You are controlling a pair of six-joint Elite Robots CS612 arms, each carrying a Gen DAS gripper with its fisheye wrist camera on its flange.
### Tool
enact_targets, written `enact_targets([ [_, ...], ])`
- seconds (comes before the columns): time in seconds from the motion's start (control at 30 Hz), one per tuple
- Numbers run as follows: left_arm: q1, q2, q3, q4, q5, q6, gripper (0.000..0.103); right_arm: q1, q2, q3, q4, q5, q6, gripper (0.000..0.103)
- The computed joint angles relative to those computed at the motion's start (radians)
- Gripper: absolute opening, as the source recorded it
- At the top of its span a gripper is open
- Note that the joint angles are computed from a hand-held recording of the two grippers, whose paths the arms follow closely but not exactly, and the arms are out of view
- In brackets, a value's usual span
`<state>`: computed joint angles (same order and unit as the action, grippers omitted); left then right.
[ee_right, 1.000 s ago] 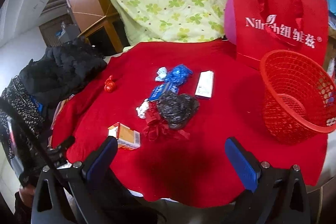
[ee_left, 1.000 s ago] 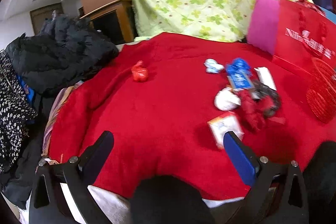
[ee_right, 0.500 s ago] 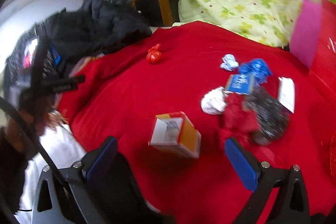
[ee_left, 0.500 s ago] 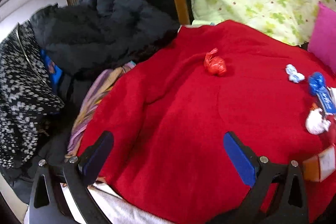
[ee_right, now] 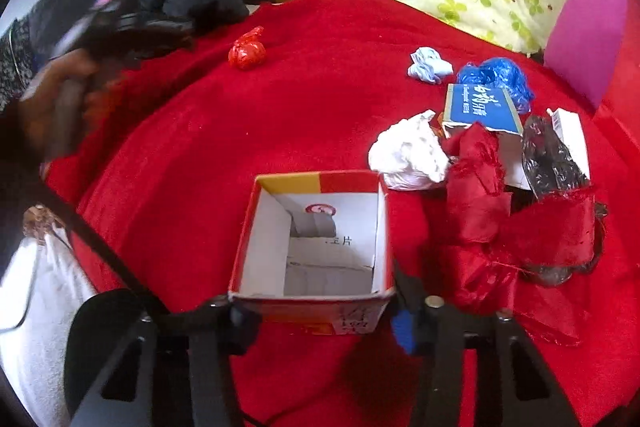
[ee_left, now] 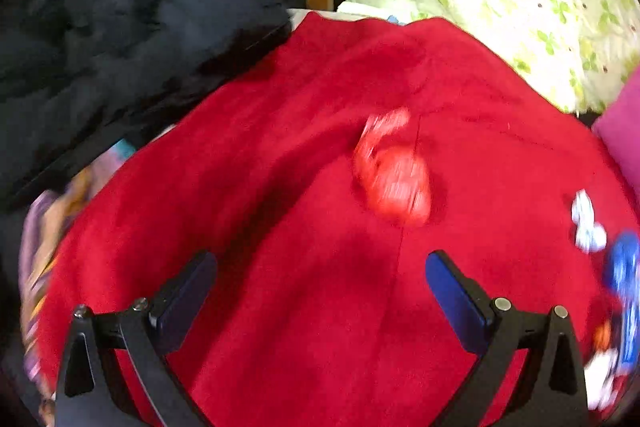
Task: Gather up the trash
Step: 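Grasp the red plastic bag with the left tool while the right tool grasps the orange-and-white box, then carry the red bag and the box with both tools over the red mesh basket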
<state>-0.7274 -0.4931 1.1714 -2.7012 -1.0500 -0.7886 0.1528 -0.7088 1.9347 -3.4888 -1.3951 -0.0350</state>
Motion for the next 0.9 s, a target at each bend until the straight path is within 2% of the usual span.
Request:
enact_targets([
  [0.13, 0.032, 0.088, -0.163, 0.032, -0.085, -0.006, 0.102, -0.016, -0.003, 0.013, -0.037, 0.053, -0.046, 0.051],
  [0.2, 0.046, 0.135, -0.252, 0.088, -0.118, -0.016, 0.093, -0.026, -0.005, 0.014, -0.038, 0.082, -0.054, 0.051],
  [0.27, 0.057, 0.168, -0.313, 0.122, -0.157, -0.035, 0.07, -0.031, -0.007, 0.017, -0.045, 0.104, -0.051, 0.051],
  [0.3, 0.065, 0.186, -0.345, 0.143, -0.196, -0.038, 0.064, -0.033, -0.008, 0.021, -0.052, 0.111, -0.051, 0.051],
  [0.33, 0.071, 0.193, -0.353, 0.134, -0.231, -0.041, 0.052, -0.035, -0.009, 0.024, -0.059, 0.119, -0.051, 0.051],
  [0.37, 0.076, 0.195, -0.343, 0.083, -0.276, -0.063, 0.045, -0.04, -0.012, 0.029, -0.07, 0.134, -0.048, 0.051],
  [0.43, 0.07, 0.18, -0.31, 0.047, -0.264, -0.092, 0.042, -0.046, -0.017, 0.038, -0.09, 0.155, -0.04, 0.05],
  [0.53, 0.049, 0.147, -0.256, 0.029, -0.227, -0.027, 0.039, -0.052, -0.024, 0.05, -0.122, 0.162, -0.03, 0.05],
  [0.63, 0.022, 0.093, -0.162, -0.042, -0.205, 0.01, 0.038, -0.058, -0.038, 0.074, -0.166, 0.165, -0.019, 0.05],
  [0.8, -0.055, -0.02, 0.029, -0.197, -0.14, 0.103, 0.038, -0.084, -0.075, 0.142, -0.294, 0.163, 0.01, 0.05],
  [0.9, -0.115, -0.079, 0.11, -0.236, -0.092, 0.155, 0.038, -0.107, -0.101, 0.188, -0.376, 0.153, 0.032, 0.05],
])
